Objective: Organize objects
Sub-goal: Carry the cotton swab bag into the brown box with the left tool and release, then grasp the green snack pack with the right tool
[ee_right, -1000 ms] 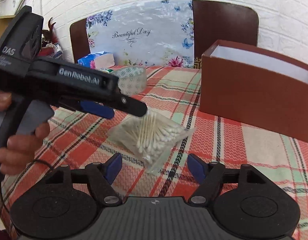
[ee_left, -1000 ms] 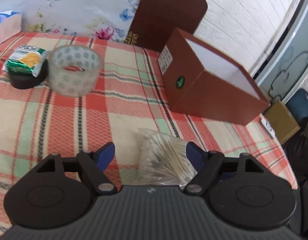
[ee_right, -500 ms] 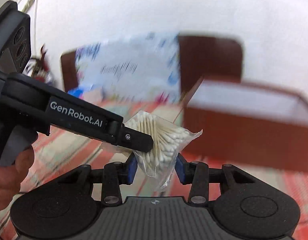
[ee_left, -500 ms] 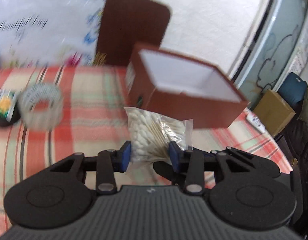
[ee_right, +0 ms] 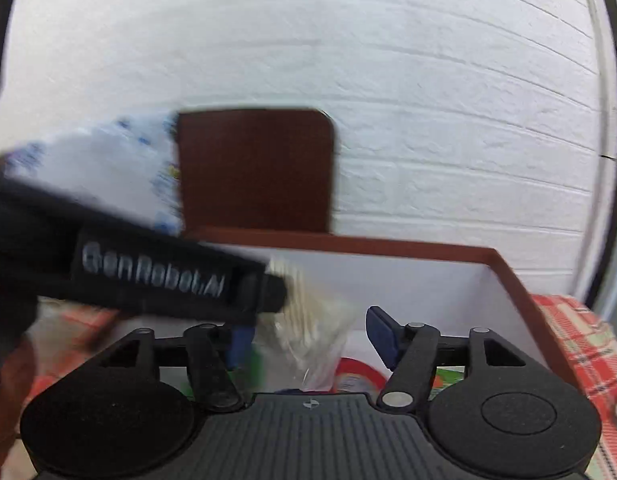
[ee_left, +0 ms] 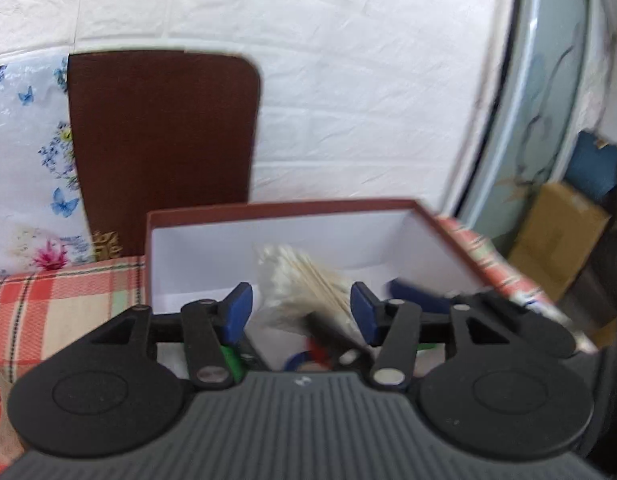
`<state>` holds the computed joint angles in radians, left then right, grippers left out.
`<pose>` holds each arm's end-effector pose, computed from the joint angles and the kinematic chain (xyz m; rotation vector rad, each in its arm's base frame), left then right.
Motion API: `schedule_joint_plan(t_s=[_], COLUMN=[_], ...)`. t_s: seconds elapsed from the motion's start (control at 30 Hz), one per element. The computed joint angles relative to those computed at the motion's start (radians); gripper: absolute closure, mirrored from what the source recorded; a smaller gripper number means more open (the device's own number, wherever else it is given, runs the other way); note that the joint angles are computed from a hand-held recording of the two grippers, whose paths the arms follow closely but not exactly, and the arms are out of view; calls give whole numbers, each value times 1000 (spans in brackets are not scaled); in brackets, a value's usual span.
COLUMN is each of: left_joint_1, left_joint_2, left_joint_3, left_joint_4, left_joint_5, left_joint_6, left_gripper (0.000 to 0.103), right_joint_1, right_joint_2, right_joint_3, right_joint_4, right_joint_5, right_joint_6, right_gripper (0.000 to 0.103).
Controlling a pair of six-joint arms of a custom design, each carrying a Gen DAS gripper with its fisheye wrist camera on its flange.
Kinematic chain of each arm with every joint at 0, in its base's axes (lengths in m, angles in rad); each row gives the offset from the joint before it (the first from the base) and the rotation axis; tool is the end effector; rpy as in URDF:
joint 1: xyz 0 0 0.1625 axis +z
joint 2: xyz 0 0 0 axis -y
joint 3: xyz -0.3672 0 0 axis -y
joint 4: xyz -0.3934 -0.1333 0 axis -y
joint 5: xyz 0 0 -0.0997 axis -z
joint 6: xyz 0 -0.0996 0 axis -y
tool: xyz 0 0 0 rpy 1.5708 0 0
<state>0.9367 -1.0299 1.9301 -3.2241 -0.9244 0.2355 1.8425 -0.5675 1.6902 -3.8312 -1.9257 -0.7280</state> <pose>-0.1765 -0.5662 0.1793 0.7342 2.3473 -1.1067 0.2579 -0.5580 0.0566 0.8485 -2.0898 1.3046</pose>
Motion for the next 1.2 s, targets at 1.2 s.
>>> schedule_joint_plan(t_s=[1.2], left_joint_1=[-150], left_joint_2=[-479], left_joint_3=[505], left_joint_4=[216], left_joint_5=[111], left_joint_6=[-319], left_gripper=[44], right_joint_1=[98], right_joint_2=[-193], right_joint_3=[495], right_joint_4=[-245], right_joint_5=[-77], right_joint_6=[263], right_gripper=[38])
